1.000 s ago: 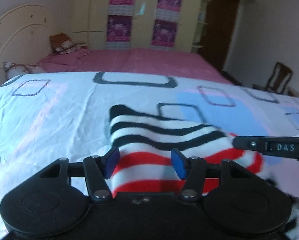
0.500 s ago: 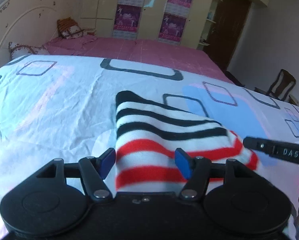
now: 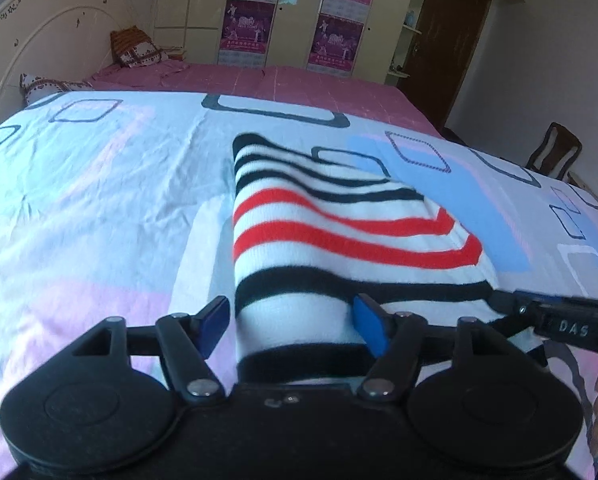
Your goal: Fold small clothes
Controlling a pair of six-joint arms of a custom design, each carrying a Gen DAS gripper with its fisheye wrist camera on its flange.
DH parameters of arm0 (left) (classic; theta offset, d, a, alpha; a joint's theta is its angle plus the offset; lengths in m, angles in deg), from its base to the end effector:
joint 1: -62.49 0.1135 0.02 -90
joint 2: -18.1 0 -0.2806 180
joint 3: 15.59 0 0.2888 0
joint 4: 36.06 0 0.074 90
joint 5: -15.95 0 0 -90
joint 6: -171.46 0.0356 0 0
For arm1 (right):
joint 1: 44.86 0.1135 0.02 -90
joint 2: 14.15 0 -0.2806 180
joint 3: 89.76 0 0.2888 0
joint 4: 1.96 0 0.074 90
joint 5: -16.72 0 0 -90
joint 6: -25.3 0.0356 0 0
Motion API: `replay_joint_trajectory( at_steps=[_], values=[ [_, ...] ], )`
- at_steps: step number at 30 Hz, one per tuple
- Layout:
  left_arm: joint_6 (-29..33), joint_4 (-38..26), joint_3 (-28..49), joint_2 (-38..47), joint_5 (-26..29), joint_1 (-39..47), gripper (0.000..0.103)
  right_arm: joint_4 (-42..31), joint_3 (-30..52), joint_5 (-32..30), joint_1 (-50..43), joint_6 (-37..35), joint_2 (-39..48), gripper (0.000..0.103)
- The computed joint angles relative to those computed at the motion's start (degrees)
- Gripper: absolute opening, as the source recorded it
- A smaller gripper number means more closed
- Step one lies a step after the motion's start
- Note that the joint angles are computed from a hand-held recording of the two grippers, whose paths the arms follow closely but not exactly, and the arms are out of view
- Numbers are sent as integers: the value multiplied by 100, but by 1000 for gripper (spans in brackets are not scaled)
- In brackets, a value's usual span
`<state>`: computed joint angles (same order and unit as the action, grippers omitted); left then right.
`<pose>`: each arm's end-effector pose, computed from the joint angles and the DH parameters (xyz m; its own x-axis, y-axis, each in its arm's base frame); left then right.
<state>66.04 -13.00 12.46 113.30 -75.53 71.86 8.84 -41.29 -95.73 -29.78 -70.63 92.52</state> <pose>0.2330 0.0394 0.0506 -0.6136 -0.3707 -0.6972 -0.3571 0.9178 -0.1737 0.3103 0.0977 0.0582 -0.6563 -0.2757 -0.7023 -0.5608 0.8009 0.2097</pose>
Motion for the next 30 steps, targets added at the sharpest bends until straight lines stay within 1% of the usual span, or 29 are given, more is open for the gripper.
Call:
replay_joint_trajectory(
  at_steps=[2, 5, 7, 10, 12, 13, 14, 16, 19, 21, 22, 23, 24, 26, 30],
  values=[
    [36, 163, -14, 121, 52, 59, 74, 3, 67, -107, -88, 222, 155, 38],
    [-38, -99, -11, -62, 204, 142, 73, -103, 68, -99, -91, 320, 93, 38],
    [-13, -156, -162, -312, 303, 194, 70, -102, -156, -194, -190, 362, -217, 38],
    [45, -254, -472, -717, 359, 142, 70, 35, -612, -292, -283, 229, -726, 38],
    [64, -202, -703, -878, 317, 55, 70, 7, -878, -356, -345, 111, -984, 38],
    [60, -132, -785, -852, 291, 19, 70, -20, -988, -394, -384, 80, -1061, 38],
    [63, -37, -821, -734, 281, 11, 73, -43, -1060, -344, -379, 21, -1072, 38],
    [24, 253, -816, -330, 322, 58, 74, 97, -1134, -47, -277, -97, -843, 38],
    [-51, 317, -772, -204, 242, 50, 79, 347, -1085, 76, -169, 57, -449, 38],
    [-74, 135, -713, -299, 111, -3, 83, 426, -1070, 176, -92, -13, -367, 39],
    [-105, 30, -683, -345, 24, -44, 88, 445, -1084, 251, -70, -30, -367, 45],
    [-150, -69, -661, -385, -82, -87, 93, 485, -1106, 329, -56, -59, -360, 47],
    [-222, -245, -620, -463, -171, -124, 95, 505, -1101, 317, -77, -99, -321, 49],
    [-404, -558, -567, -624, -347, -208, 102, 314, -1009, 197, -158, -95, -307, 49],
    [-822, -1378, -435, -974, -932, -634, 103, 66, -945, 325, -80, -261, -456, 51]
  ],
)
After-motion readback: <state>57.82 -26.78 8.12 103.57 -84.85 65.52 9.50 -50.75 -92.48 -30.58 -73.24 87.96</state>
